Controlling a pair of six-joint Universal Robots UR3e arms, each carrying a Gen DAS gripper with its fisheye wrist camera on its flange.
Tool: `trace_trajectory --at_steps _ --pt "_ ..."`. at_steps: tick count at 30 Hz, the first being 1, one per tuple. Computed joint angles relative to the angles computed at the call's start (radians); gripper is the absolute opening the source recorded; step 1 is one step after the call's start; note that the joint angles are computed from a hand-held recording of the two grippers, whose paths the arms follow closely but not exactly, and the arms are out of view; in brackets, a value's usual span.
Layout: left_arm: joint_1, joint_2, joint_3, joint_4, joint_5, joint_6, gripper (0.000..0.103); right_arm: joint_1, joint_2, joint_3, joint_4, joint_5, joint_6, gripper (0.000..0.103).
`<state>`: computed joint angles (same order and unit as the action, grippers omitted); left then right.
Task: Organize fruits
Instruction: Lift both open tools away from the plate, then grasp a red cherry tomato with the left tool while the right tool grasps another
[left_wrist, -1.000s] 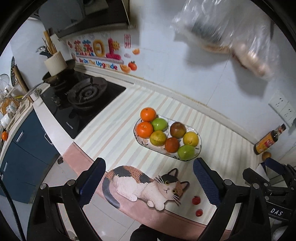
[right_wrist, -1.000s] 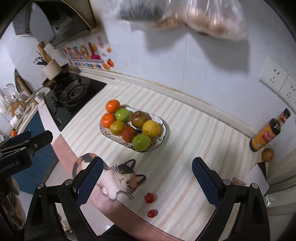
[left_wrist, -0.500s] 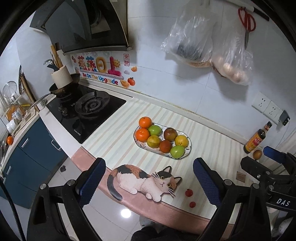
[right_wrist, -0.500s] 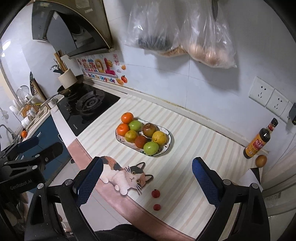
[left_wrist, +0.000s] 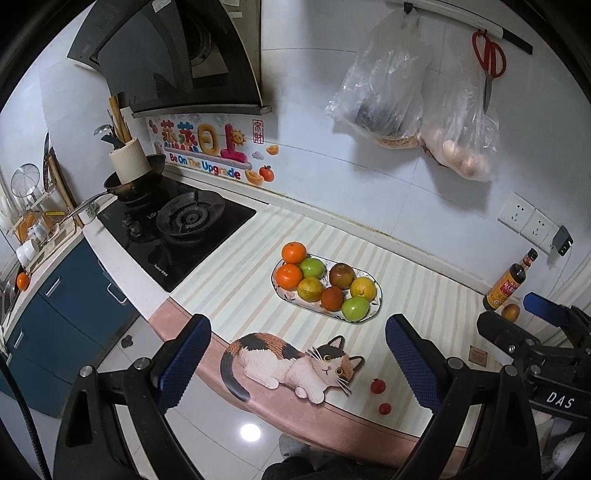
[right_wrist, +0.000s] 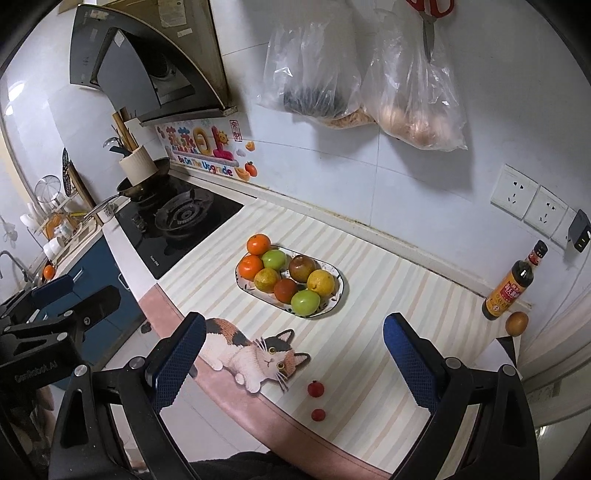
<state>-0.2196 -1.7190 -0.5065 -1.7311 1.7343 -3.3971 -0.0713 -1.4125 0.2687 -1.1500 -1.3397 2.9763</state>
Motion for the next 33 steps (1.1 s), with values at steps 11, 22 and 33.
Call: trace_trajectory --at_steps 11,22,33 --pt "0.011 -0.017 -0.005 0.006 -0.028 0.018 0.097 -0.051 -0.008 0.065 -0.014 0.044 0.009 0.099" --pt "-0.048 -0.152 -0.256 0.123 0.074 0.011 0.103 -0.125 -0.071 0.912 -0.316 -0.002 -0.017 0.097" --pt "-0.067 -0.290 -0.411 0.133 0.053 -0.006 0.103 -0.166 -0.033 1.313 -0.488 0.043 -0.052 0.053"
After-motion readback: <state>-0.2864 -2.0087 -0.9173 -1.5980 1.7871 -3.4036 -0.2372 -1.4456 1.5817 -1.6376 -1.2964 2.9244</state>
